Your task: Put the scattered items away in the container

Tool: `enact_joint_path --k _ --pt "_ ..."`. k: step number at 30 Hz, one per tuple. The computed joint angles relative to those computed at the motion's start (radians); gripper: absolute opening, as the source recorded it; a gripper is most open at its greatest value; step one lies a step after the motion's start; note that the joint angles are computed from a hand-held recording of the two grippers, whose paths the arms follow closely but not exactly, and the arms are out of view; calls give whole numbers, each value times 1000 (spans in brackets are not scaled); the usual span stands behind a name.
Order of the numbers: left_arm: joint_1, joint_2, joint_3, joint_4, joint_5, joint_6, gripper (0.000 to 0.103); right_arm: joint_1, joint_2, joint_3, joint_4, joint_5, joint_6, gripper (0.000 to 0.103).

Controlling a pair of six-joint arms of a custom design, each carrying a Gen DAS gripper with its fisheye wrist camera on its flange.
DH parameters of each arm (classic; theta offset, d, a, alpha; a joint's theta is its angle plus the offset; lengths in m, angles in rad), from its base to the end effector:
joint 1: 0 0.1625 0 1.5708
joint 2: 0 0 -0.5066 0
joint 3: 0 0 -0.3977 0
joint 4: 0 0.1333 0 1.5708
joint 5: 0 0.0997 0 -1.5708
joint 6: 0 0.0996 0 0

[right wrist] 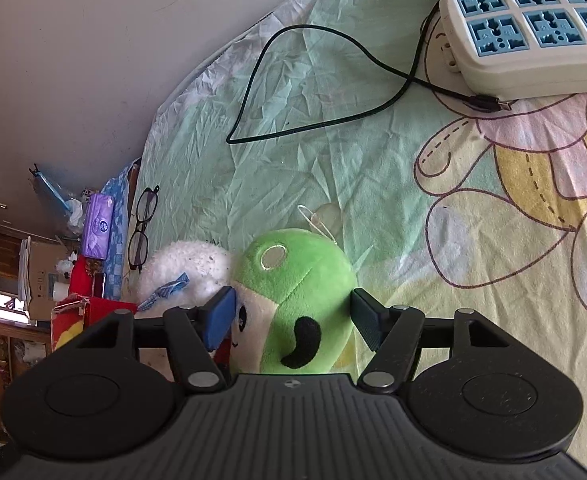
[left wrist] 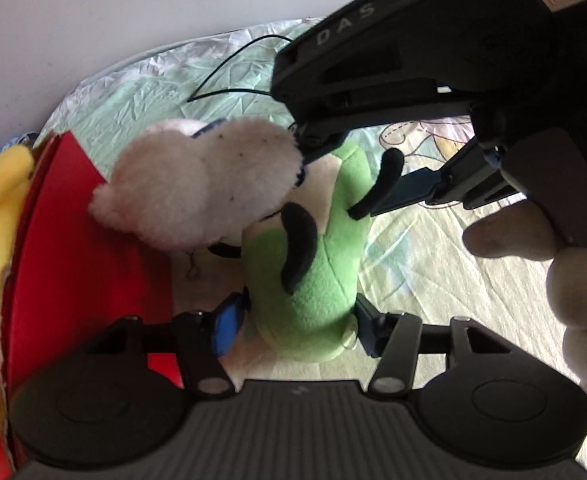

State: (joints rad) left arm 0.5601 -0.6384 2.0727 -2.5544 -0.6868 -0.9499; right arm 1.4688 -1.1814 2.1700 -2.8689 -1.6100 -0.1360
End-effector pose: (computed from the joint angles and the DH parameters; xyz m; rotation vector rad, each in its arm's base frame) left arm -0.3315 -0.4561 -0.0299 0.3094 2.2205 -0.5917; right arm 0.0741 -0.5467 0.2346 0.0423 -3.0312 0.4625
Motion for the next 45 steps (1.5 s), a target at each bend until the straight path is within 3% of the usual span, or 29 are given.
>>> enact_joint_path --k 4,11,15,18,22,27,29,30,32,40,45 --pt "-5 -3 7 -28 -33 36 54 -15 -18 4 24 20 -10 60" --pt "-39 -25 60 -199 -203 189 55 -37 -103 58 41 -24 -27 60" --pt "-82 -19 81 -260 -261 272 61 -78 -172 98 61 -20 -35 62" --pt "-106 7 72 -251 -202 304 73 -104 -211 128 57 -11 -41 65" --pt "-91 26 51 -257 -191 341 76 -116 -225 154 18 -9 -33 69" --pt "-73 40 33 -233 -194 327 64 -123 -208 169 -13 4 -9 74" --pt "-79 37 40 -240 -190 320 62 -122 -208 177 -28 14 -11 69" --pt "-82 33 44 -243 -192 315 61 -124 -214 181 -25 28 -9 61" --pt "-89 24 55 -262 -205 305 60 -115 -222 189 -34 20 -7 60" --pt "-174 -27 117 -343 -184 300 60 -115 -330 274 -99 68 13 58" --pt "-226 -74 163 -385 -131 311 60 -51 -390 316 -155 64 10 58"
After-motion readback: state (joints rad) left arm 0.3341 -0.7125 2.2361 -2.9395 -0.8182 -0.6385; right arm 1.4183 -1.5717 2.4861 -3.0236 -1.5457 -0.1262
